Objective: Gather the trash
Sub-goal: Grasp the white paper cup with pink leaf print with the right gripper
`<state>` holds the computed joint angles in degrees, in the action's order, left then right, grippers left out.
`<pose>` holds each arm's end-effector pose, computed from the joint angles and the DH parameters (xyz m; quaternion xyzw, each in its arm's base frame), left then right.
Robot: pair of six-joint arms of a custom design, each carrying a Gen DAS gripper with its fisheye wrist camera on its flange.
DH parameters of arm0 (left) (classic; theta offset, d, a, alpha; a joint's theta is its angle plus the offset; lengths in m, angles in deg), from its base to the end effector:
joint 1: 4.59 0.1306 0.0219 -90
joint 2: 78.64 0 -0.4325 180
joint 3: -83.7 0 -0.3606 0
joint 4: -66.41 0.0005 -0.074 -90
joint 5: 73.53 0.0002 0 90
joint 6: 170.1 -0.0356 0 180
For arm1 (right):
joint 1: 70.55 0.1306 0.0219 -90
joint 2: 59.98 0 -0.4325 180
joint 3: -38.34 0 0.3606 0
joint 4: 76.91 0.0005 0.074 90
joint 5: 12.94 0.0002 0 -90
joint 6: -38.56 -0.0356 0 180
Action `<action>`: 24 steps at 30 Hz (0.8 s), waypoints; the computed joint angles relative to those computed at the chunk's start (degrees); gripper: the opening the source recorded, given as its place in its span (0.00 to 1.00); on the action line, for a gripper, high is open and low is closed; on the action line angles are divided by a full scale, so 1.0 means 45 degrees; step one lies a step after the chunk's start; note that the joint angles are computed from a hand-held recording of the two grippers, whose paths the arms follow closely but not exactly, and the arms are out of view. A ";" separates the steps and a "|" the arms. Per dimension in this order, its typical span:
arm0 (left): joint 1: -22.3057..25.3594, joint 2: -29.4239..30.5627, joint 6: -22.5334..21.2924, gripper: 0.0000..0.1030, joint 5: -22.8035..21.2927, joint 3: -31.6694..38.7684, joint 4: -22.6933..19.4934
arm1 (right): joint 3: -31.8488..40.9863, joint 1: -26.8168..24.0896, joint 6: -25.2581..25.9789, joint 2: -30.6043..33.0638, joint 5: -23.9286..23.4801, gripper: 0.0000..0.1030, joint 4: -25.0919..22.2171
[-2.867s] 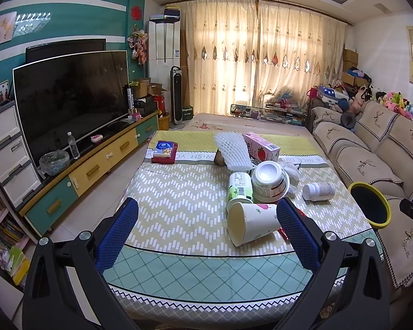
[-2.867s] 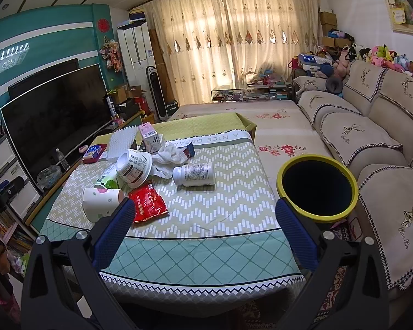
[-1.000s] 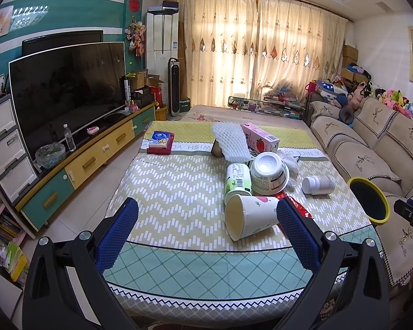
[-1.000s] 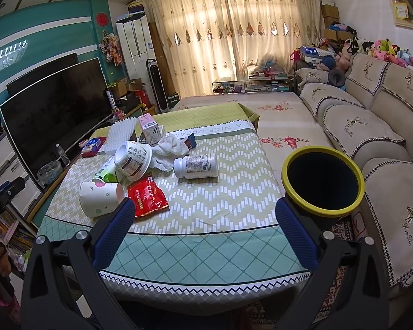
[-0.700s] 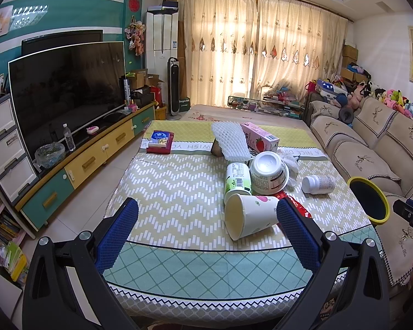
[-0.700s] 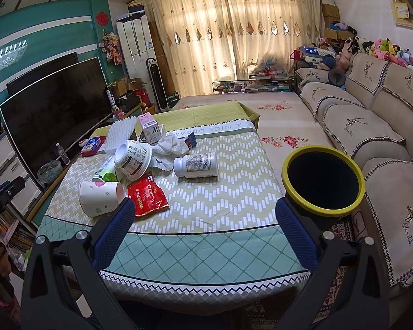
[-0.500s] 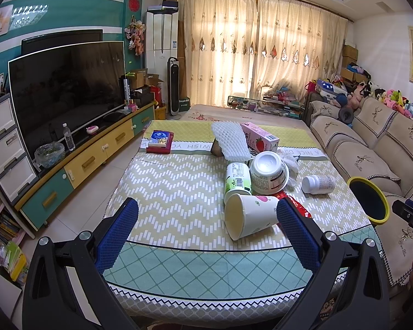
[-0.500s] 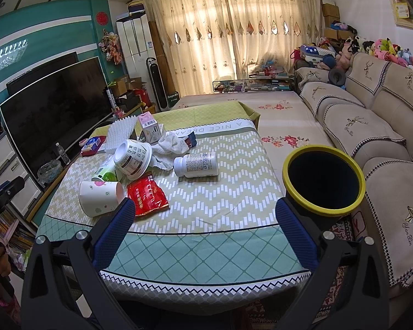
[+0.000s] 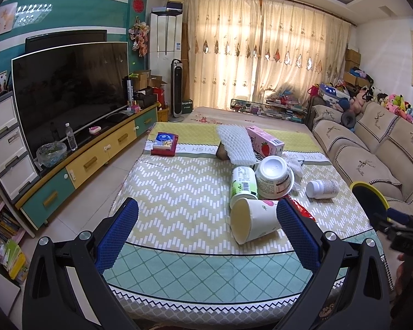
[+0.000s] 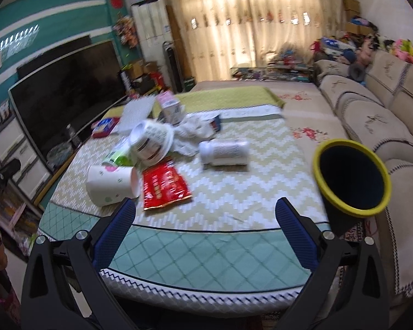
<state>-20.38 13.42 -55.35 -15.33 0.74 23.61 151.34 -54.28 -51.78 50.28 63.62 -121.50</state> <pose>0.4658 -0.1127 0.5300 -0.1876 0.8517 0.0843 0.4820 0.5859 0.1791 0.4810 -0.1729 0.8914 0.1642 0.3854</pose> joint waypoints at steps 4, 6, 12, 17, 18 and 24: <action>0.0345 0.0035 0.0110 0.96 0.0232 -0.0096 0.0043 | 0.1077 0.0581 0.0489 0.0883 -0.0330 0.94 -0.0971; 0.0590 0.0033 0.0210 0.96 0.0440 -0.0193 0.0046 | 0.1593 0.0906 0.0613 0.1313 -0.0475 0.94 -0.1327; 0.1184 0.0157 0.0322 0.96 0.0900 -0.0331 0.0120 | 0.2974 0.1975 0.1235 0.2486 -0.0919 0.94 -0.1993; 0.1571 0.0206 0.0273 0.96 0.1175 -0.0409 0.0283 | 0.4285 0.2490 0.1012 0.3443 -0.0793 0.94 -0.2611; 0.1656 0.0229 0.0239 0.96 0.1225 -0.0428 0.0344 | 0.4604 0.2534 0.0864 0.3653 -0.0724 0.94 -0.2807; 0.1992 0.0473 -0.0089 0.96 0.1624 -0.0373 0.0583 | 0.6108 0.2644 0.0431 0.4656 -0.0576 0.94 -0.3807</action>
